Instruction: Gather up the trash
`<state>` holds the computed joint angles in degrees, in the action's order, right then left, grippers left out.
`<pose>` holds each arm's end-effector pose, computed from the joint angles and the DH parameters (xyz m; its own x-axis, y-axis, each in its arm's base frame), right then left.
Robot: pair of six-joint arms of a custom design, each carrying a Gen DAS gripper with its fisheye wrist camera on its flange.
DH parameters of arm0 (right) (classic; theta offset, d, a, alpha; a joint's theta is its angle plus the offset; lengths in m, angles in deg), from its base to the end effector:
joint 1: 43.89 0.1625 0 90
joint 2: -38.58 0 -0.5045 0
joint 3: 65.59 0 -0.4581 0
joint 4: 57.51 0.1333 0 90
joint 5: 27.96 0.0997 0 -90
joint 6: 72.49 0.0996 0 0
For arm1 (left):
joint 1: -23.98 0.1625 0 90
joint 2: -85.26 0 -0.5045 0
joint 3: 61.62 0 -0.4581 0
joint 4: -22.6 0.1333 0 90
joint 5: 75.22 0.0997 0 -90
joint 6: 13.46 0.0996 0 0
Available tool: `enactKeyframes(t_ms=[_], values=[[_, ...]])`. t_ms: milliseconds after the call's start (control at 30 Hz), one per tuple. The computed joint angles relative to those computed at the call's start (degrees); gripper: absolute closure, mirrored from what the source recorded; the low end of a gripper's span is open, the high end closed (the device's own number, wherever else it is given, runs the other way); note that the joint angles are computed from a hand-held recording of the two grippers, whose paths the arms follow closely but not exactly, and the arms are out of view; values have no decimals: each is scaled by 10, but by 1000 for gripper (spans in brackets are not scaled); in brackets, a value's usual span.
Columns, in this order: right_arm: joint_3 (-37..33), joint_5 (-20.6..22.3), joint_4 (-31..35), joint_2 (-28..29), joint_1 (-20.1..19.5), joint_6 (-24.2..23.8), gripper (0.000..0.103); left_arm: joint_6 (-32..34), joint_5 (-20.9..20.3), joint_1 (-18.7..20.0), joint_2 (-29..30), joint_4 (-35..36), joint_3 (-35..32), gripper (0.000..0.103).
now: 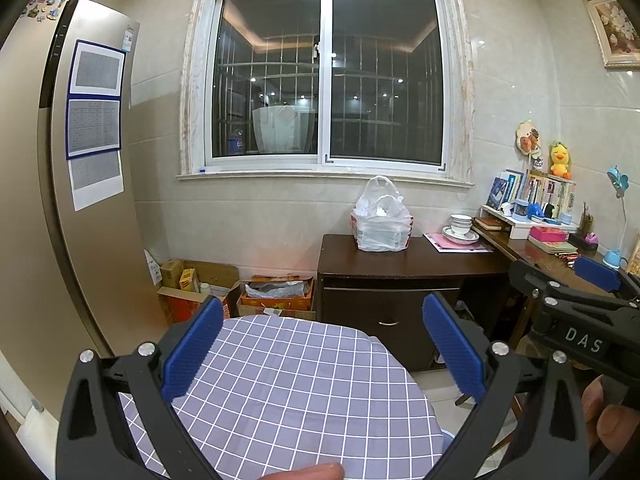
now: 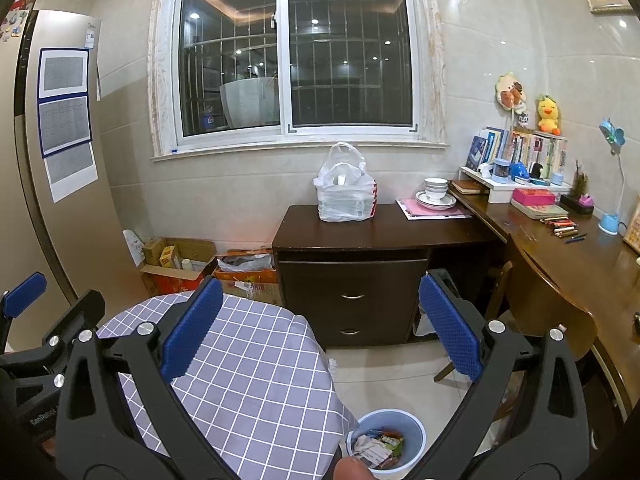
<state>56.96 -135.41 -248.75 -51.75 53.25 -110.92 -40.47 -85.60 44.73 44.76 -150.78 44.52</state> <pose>0.1659 -0.4923 0.4818 -0.7411 -0.0961 0.6645 -0.6448 0.3773 -0.6647 -0.5474 -0.4547 0.0861 -0.7111 -0.0977 -0.6963 0.6372 0.3289 -0.6969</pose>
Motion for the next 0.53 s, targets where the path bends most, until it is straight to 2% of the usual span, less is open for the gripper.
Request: enactKeyframes(t_ms=[167,533], values=[[-5,4,7,1,-5,-1,6,15,-1,1,4,-25,-1,5],[-6,7,7,4,-10,-2,6,-21,2,7,-1,22,-4,5]])
